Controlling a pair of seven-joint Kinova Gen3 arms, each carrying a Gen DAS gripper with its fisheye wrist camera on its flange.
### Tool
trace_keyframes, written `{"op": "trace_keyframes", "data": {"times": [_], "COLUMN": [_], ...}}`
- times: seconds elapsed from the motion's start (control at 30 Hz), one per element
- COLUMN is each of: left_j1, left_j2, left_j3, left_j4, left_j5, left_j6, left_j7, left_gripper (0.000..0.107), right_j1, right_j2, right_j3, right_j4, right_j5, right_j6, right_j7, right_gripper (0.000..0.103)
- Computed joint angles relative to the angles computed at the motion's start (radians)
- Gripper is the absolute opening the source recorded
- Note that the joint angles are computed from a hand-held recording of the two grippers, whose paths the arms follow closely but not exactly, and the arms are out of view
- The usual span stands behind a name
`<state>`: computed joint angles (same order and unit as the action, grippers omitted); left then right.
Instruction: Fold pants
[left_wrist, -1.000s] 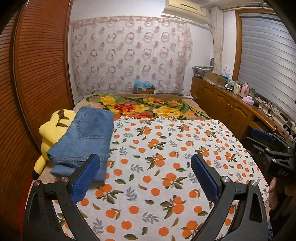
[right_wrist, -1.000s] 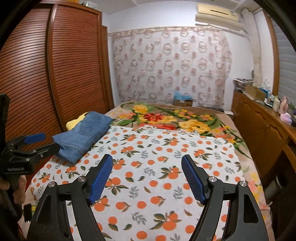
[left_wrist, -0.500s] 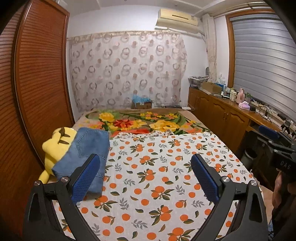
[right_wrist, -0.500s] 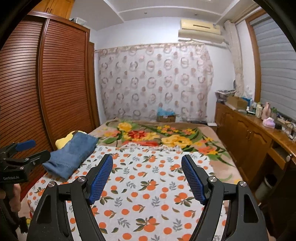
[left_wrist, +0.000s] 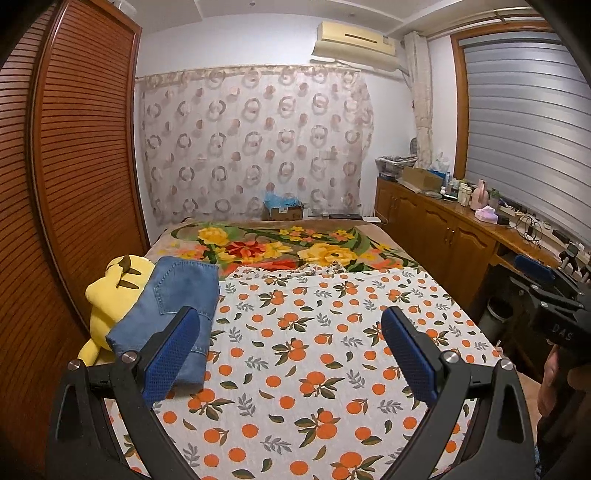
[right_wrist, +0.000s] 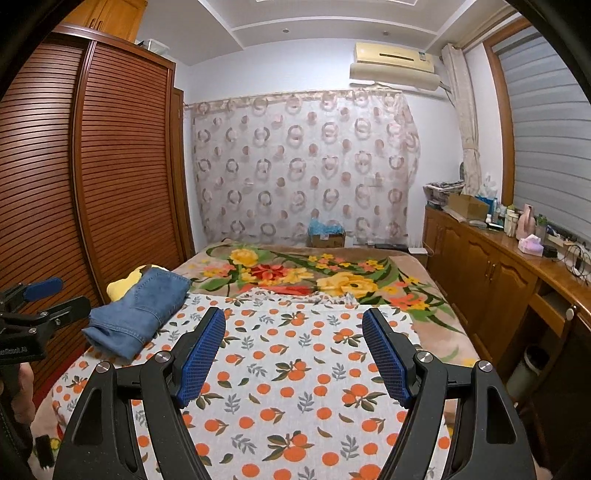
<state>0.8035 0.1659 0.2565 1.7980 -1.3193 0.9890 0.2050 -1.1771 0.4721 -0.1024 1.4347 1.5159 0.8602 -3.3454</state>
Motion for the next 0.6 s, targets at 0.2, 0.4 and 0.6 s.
{"op": "trace_keyframes", "data": {"times": [0.2,0.4,0.6], "left_j1": [-0.001,-0.003,-0.004], "left_j2": [-0.002,-0.002,-0.002], "left_j3": [0.0,0.0,0.0], "left_j4": [0.001,0.003,0.002], "left_j5": [0.002,0.001,0.001], "left_j6": [-0.001,-0.005,-0.005], "left_j7": [0.0,0.001,-0.001], "left_gripper": [0.099,0.099,0.099], "right_j1": [0.0,0.003,0.005], "right_j2": [0.001,0.003,0.003], "right_j3": [0.0,0.0,-0.001], "right_j4": [0.002,0.004,0.003], "right_j5": [0.001,0.006,0.006], "right_j6": [-0.001,-0.005,-0.008], "right_j7": [-0.001,-0.007,-0.007], "right_gripper": [0.078,0.078,0.078]}}
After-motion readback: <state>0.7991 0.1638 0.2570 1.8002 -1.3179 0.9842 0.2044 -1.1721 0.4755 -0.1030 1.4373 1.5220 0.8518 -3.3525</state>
